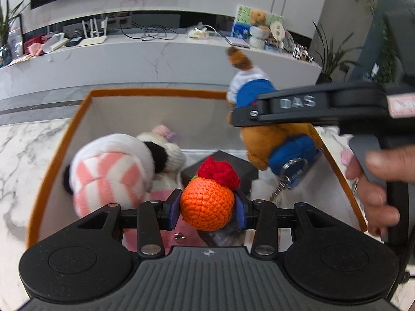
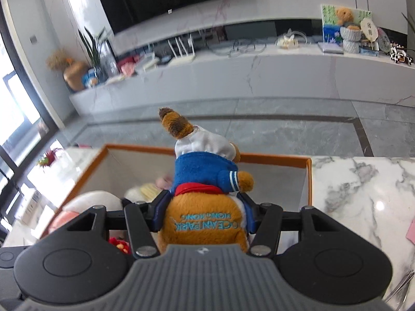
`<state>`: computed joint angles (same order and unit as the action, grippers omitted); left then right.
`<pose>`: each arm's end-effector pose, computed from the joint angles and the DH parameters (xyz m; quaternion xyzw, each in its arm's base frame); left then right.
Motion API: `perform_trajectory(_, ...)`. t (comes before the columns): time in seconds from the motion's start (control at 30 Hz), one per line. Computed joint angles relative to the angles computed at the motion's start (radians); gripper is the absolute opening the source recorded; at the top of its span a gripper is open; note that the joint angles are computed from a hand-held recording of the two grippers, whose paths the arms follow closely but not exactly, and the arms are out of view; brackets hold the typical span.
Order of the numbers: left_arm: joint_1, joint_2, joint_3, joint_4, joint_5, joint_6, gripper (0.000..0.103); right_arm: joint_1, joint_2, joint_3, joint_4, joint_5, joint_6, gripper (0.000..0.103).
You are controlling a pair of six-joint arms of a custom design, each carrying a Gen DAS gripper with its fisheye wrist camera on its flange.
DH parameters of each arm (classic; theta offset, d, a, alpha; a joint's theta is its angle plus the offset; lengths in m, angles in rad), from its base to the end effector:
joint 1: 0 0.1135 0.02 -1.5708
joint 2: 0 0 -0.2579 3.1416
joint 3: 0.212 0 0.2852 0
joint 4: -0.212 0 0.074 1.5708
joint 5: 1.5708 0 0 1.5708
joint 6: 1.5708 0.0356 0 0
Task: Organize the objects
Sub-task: 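Lower the crochet keychain with the left gripper while the right lowers the bear plush into the box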
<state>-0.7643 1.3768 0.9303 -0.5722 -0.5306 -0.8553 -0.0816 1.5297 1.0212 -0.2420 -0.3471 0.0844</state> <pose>0.2309 -0.1964 0.2111 -0.1136 0.9243 -0.0165 0.3641 0.3605 -0.0173 0.2146 0.0063 0.9059 0.1589 0.3925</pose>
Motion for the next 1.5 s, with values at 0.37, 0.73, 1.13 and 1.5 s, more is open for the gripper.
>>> perform_trajectory(0.37, 0.001, 0.114, 0.062, -0.006, 0.072, -0.021, 0.047, 0.019, 0.122, 0.129, -0.123, 0.055, -0.112, 0.058)
perform_trajectory(0.73, 0.007, 0.164, 0.109, -0.047, 0.092, -0.034, 0.047, 0.035, 0.233, 0.262, -0.241, 0.075, -0.181, 0.058)
perform_trajectory(1.13, 0.007, 0.185, 0.133, -0.074, 0.101, -0.057, 0.047, 0.037, 0.288, 0.350, -0.326, 0.086, -0.209, 0.058)
perform_trajectory(1.5, 0.010, 0.202, 0.158, -0.100, 0.121, -0.075, 0.047, 0.065, 0.329, 0.418, -0.386, 0.141, -0.193, 0.059)
